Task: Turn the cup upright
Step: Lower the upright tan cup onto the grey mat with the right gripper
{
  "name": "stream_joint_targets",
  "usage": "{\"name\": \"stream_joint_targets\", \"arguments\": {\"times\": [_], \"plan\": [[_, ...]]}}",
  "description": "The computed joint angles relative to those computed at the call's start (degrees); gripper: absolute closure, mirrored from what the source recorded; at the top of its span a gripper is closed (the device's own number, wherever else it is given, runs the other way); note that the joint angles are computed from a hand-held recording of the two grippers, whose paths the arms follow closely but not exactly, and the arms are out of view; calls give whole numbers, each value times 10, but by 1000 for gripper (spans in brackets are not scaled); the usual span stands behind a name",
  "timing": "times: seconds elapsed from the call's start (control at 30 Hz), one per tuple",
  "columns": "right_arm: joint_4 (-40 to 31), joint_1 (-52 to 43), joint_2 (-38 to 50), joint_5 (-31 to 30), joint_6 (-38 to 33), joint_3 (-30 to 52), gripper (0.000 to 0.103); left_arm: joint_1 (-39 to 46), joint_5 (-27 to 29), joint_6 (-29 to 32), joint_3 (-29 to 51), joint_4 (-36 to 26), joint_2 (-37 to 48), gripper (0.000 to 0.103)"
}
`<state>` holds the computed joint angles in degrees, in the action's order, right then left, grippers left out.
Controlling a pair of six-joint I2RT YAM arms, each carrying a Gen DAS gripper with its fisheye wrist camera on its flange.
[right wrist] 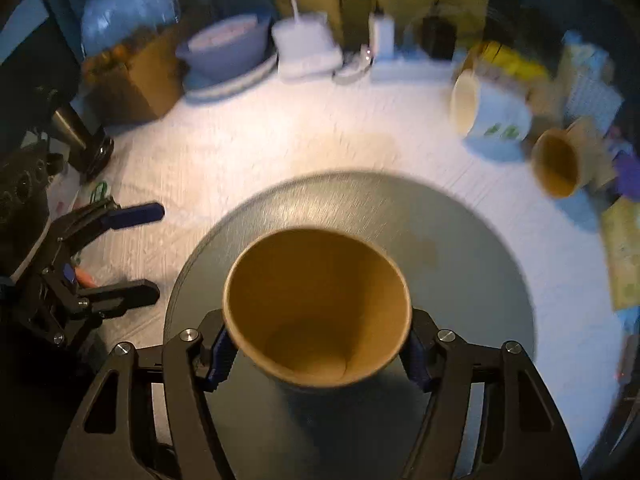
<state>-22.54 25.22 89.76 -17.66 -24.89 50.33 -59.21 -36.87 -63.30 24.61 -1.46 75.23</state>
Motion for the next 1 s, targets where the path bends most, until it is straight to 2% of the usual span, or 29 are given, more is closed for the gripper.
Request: {"name": "stream_joint_targets", "arguments": {"times": [0.2,0.57,0.8,1.0], "plan": [[117,-6,-55,21,6,-87,34,-6,1,-7,34,-2,33,17],[169,-70,-98,11,-19,-152,35,-6,6,-12,99,-13,99,17],[174,-94,-99,-11,-17,-161,35,5,6,-27,134,-37,141,17],[191,-88,-81,-7,-9,-158,35,14,14,-25,145,-34,159,17]]}}
